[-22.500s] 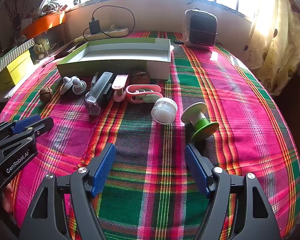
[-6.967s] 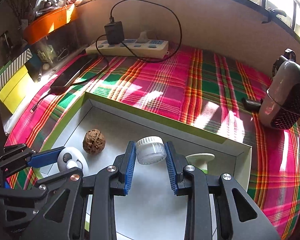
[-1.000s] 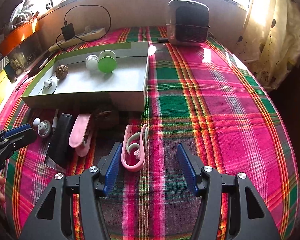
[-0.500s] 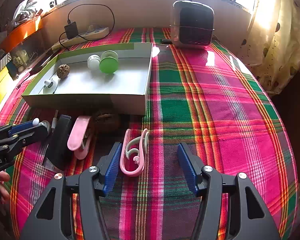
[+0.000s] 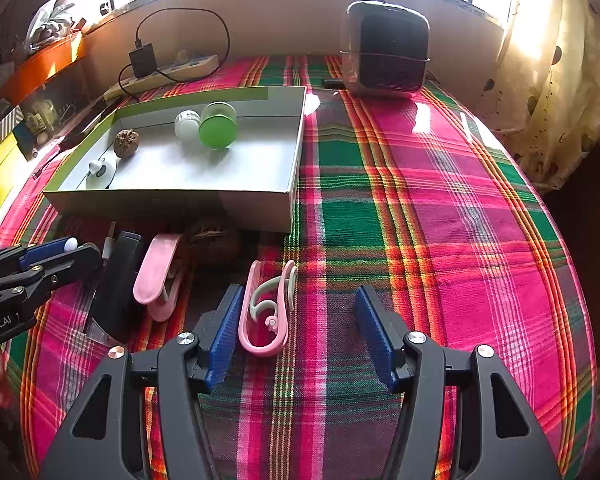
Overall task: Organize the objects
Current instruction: 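Grasp the pink curly hair clip with the right gripper while the left gripper grasps the white knob toy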
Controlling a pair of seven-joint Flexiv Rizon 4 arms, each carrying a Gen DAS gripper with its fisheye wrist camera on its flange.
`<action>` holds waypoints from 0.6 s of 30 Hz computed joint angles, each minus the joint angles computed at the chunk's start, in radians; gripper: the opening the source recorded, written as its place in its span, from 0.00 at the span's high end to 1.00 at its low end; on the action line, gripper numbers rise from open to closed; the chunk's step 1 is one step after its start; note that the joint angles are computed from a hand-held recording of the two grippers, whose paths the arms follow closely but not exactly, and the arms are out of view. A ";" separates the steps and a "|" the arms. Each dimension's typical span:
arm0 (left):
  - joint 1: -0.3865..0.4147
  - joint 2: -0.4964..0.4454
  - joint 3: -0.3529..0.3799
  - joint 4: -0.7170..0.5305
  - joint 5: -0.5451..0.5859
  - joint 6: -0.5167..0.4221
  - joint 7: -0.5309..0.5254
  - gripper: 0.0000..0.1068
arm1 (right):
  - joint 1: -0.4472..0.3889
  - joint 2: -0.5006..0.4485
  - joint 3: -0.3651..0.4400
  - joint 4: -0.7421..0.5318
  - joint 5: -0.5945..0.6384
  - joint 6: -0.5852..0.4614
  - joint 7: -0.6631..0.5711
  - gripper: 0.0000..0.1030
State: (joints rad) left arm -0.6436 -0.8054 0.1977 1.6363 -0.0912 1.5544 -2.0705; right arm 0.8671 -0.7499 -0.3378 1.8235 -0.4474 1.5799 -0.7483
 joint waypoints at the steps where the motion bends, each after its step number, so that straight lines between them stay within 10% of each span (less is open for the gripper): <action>1: 0.000 -0.001 0.000 0.000 -0.001 0.002 -0.002 0.69 | 0.000 0.000 0.000 0.000 0.000 0.000 0.000 0.44; 18: -0.005 0.002 0.013 0.011 0.000 0.013 -0.016 0.79 | 0.009 -0.001 -0.008 0.002 0.007 0.004 0.002 0.46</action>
